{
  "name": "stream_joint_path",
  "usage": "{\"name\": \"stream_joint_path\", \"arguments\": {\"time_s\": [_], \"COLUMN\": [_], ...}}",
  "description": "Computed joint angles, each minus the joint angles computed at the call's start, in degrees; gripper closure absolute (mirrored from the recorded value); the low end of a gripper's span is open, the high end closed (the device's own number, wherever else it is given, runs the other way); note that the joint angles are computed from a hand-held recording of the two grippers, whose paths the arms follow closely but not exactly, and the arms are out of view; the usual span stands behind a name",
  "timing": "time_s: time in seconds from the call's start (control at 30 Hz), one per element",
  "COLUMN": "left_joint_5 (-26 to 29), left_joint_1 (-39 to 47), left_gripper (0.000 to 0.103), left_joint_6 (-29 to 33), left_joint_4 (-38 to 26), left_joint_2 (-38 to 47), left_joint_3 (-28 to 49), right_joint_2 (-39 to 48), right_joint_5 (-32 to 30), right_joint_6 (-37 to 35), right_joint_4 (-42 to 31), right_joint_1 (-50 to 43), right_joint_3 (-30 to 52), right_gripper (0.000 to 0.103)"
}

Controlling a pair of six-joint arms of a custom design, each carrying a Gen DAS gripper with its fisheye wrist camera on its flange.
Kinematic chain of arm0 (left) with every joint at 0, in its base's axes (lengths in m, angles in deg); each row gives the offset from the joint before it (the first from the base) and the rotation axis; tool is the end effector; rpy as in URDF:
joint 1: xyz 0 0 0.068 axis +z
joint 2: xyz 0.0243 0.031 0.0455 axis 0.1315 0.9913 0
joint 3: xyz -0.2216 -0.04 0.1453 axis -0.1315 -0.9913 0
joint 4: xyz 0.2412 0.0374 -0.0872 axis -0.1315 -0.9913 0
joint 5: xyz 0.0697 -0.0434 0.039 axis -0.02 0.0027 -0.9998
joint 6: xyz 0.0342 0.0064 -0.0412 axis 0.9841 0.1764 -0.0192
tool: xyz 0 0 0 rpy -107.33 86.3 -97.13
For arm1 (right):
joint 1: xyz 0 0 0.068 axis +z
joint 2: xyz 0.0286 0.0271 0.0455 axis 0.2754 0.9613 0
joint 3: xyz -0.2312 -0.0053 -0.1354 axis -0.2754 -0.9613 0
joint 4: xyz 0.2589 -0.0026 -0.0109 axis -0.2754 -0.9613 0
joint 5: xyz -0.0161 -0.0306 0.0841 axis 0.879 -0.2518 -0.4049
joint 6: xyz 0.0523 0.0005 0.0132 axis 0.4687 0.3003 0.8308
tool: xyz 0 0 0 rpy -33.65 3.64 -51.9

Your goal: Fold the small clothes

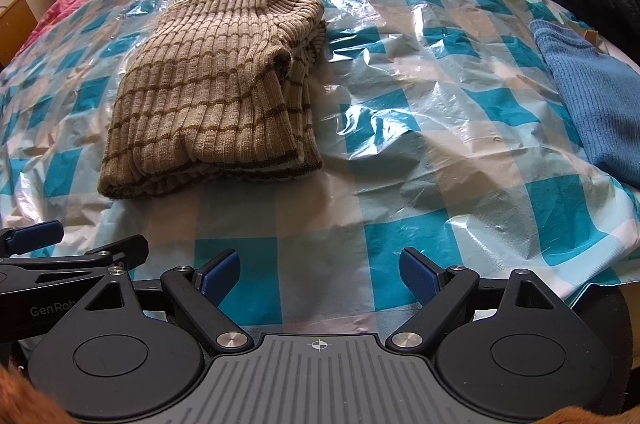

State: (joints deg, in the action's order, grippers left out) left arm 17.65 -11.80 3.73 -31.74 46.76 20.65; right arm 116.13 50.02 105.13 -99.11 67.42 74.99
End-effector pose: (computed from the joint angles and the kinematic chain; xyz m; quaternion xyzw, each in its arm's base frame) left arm 0.1956 -0.0686 0.0939 0.1606 0.9502 -0.0447 0.2634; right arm 0.1400 0.1513 0.0967 0.1443 0.9560 0.0001 0.2555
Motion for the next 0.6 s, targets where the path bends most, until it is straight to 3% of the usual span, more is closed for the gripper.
{"name": "stream_joint_path", "arguments": {"time_s": [0.6], "left_joint_5": [-2.0], "left_joint_1": [-1.3], "left_gripper": [0.007], "left_joint_6": [-0.5], "left_joint_4": [-1.9], "left_joint_2": [0.0], "left_joint_3": [1.1], "right_joint_2": [0.6], "right_joint_5": [-0.5], "right_joint_6": [-0.6], "right_joint_4": [0.5], "right_joint_1": [-0.7], "right_joint_3": [0.2], "right_gripper": [0.014]}}
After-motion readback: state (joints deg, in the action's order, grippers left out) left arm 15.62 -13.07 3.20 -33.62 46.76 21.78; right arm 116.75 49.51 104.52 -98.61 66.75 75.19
